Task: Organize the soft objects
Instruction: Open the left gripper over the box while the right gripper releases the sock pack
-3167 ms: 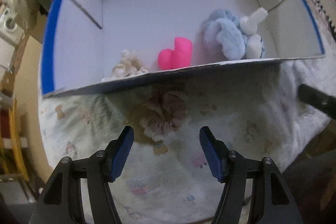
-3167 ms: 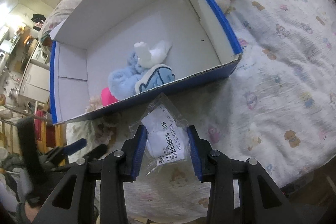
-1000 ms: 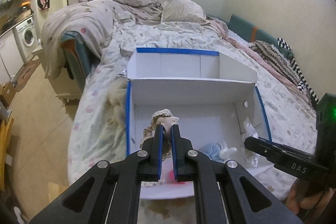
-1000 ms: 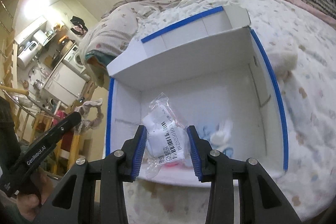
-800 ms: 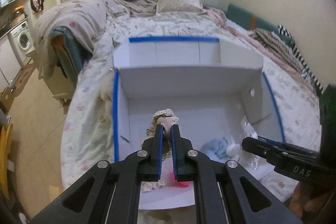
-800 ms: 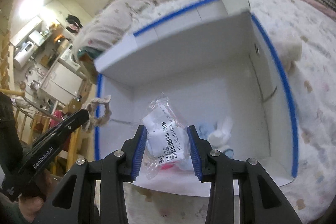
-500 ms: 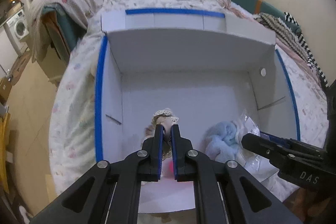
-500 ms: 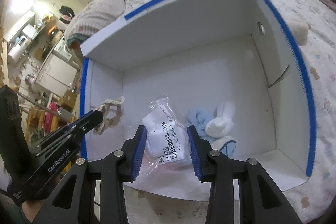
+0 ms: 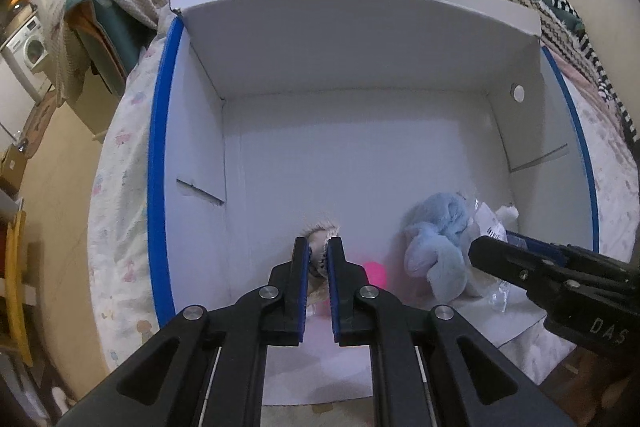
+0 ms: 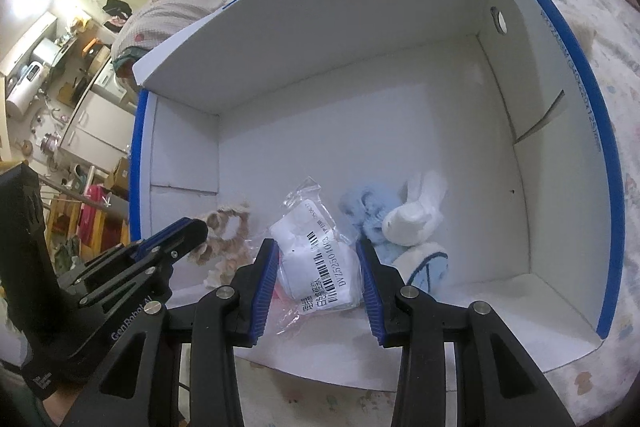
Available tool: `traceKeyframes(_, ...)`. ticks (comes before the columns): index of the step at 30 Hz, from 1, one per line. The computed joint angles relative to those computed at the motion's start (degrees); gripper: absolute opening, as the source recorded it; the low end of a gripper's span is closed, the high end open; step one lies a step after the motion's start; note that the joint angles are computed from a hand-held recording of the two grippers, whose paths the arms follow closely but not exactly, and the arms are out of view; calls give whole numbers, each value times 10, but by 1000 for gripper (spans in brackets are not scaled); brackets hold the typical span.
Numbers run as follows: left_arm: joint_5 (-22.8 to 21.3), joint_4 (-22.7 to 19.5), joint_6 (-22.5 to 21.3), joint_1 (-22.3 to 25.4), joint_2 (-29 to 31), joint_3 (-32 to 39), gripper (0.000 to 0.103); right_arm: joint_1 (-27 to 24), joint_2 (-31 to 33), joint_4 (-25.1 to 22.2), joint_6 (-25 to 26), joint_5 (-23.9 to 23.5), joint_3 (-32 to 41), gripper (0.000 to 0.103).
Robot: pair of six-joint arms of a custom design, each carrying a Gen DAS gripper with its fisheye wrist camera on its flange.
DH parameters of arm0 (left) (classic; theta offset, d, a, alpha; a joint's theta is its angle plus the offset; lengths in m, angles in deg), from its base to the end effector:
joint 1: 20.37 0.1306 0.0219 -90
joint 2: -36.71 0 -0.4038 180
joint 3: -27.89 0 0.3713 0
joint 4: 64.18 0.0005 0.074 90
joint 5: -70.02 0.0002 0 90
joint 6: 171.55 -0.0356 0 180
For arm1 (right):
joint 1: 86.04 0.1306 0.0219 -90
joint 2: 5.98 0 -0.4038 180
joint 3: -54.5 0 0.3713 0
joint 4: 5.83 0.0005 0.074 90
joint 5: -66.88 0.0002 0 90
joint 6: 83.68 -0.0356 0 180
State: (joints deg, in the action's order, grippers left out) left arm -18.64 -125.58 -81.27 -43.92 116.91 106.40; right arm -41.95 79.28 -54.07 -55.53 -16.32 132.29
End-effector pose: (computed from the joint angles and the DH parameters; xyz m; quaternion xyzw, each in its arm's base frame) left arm 0.3421 -0.1505 0.4197 0.1988 0.9520 -0.0592 0.2253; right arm 0.3036 0.2875 0.3943 0.1645 0.9397 0.2008 0.2225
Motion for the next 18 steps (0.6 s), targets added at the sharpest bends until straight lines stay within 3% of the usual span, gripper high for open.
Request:
traceKeyframes(3,-4,-1,-6,-4,-3,-3,13,-2,3,-3,1,-3,2,42)
traceKeyframes(6,-19,2,-3,-8,-6,-4,34,-4,2,-4,-2,-2,1,42)
traceKeyframes(8,-24,9,2,-7,-11,-5,58,-5,1,-6,-5,0,1,42)
traceKeyframes(18,-34,20,-2,-3,-20,-7,62,-3,5,-14,-8,5,5,43)
